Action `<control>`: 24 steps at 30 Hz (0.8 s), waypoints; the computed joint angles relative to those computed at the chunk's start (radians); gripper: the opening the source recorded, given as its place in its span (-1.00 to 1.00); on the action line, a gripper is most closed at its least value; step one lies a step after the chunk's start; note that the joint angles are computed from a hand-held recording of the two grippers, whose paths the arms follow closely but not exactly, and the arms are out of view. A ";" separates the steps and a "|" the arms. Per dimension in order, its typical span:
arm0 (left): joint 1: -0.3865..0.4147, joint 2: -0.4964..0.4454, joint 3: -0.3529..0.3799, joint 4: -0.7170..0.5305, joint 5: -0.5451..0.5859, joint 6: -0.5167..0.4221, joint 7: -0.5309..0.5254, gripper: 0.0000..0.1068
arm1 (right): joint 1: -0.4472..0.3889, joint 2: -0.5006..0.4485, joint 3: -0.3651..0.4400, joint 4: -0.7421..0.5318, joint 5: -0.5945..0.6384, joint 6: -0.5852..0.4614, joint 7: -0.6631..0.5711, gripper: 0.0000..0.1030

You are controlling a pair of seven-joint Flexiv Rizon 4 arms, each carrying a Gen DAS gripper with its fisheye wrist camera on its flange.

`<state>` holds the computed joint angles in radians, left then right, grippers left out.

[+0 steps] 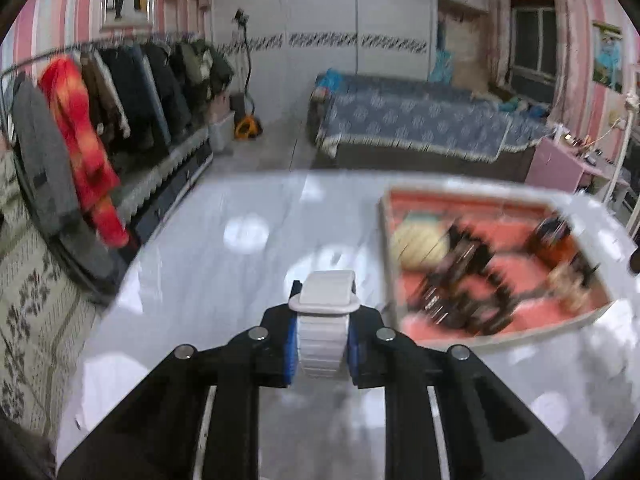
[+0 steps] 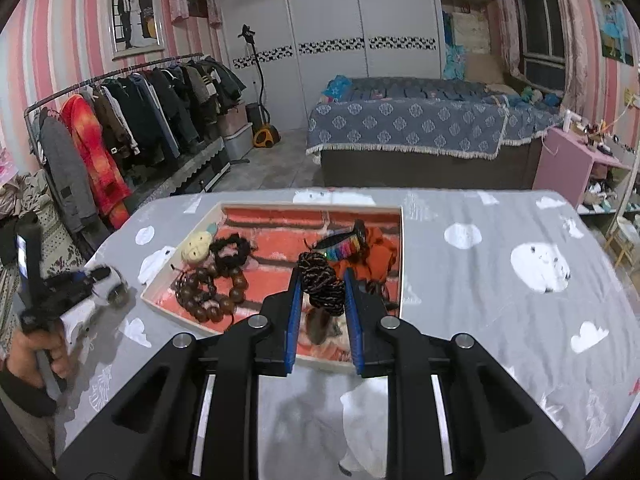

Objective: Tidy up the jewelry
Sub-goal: 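Carry the white watch and brown hair clip over the tray with both tools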

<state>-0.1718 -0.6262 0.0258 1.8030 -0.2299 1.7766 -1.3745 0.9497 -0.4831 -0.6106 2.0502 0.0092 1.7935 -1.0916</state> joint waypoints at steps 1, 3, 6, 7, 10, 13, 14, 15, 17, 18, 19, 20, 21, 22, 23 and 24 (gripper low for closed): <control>-0.004 0.009 -0.006 -0.006 0.003 0.003 0.001 -0.64 | 0.000 0.000 0.000 0.000 0.000 0.000 0.000 -0.59; -0.015 0.025 -0.018 -0.022 0.005 0.007 0.001 -0.64 | 0.002 -0.001 -0.009 -0.015 -0.003 0.000 -0.001 -0.59; -0.028 0.023 -0.035 -0.049 0.002 0.010 -0.004 -0.64 | -0.030 -0.005 0.016 -0.044 -0.014 -0.003 -0.005 -0.59; -0.030 0.013 -0.046 -0.065 0.000 0.005 -0.006 -0.64 | -0.053 -0.009 0.037 -0.056 -0.021 -0.005 -0.006 -0.59; -0.049 -0.014 -0.051 -0.112 -0.006 -0.018 -0.010 -0.64 | -0.129 -0.021 0.109 -0.085 -0.035 0.003 -0.004 -0.59; -0.074 -0.058 -0.047 -0.172 -0.013 -0.046 -0.016 -0.64 | -0.197 -0.040 0.180 -0.117 -0.046 0.005 -0.004 -0.59; -0.084 -0.076 -0.046 -0.195 -0.016 -0.053 -0.021 -0.64 | -0.222 -0.046 0.207 -0.129 -0.051 0.003 -0.003 -0.59; -0.094 -0.094 -0.042 -0.217 -0.017 -0.060 -0.025 -0.64 | -0.232 -0.054 0.217 -0.138 -0.054 0.002 -0.001 -0.59; -0.120 -0.127 -0.020 -0.251 -0.018 -0.066 -0.034 -0.64 | -0.258 -0.073 0.243 -0.158 -0.062 0.008 0.001 -0.59; -0.123 -0.146 -0.023 -0.265 -0.013 -0.056 -0.037 -0.64 | -0.277 -0.081 0.264 -0.166 -0.067 0.015 -0.001 -0.59; -0.118 -0.158 -0.032 -0.271 -0.008 -0.045 -0.035 -0.64 | -0.307 -0.096 0.298 -0.178 -0.074 0.033 -0.008 -0.59; -0.109 -0.175 -0.049 -0.276 -0.003 -0.030 -0.035 -0.64 | -0.324 -0.105 0.317 -0.184 -0.075 0.048 -0.015 -0.59; -0.101 -0.188 -0.063 -0.279 -0.003 -0.020 -0.037 -0.64 | -0.335 -0.116 0.331 -0.187 -0.073 0.070 -0.024 -0.59; -0.096 -0.200 -0.071 -0.284 -0.005 -0.018 -0.039 -0.64 | -0.330 -0.131 0.329 -0.187 -0.066 0.085 -0.038 -0.59; -0.100 -0.212 -0.066 -0.295 -0.010 -0.039 -0.038 -0.64 | -0.329 -0.138 0.330 -0.190 -0.062 0.082 -0.052 -0.59; -0.101 -0.219 -0.065 -0.300 -0.010 -0.054 -0.035 -0.64 | -0.328 -0.148 0.331 -0.191 -0.057 0.081 -0.062 -0.59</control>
<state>-0.2731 -0.8455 -0.0391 1.5029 -0.2396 1.7221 -1.4090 0.6219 -0.6312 -0.2795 1.8595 -0.0477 1.8748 -1.1540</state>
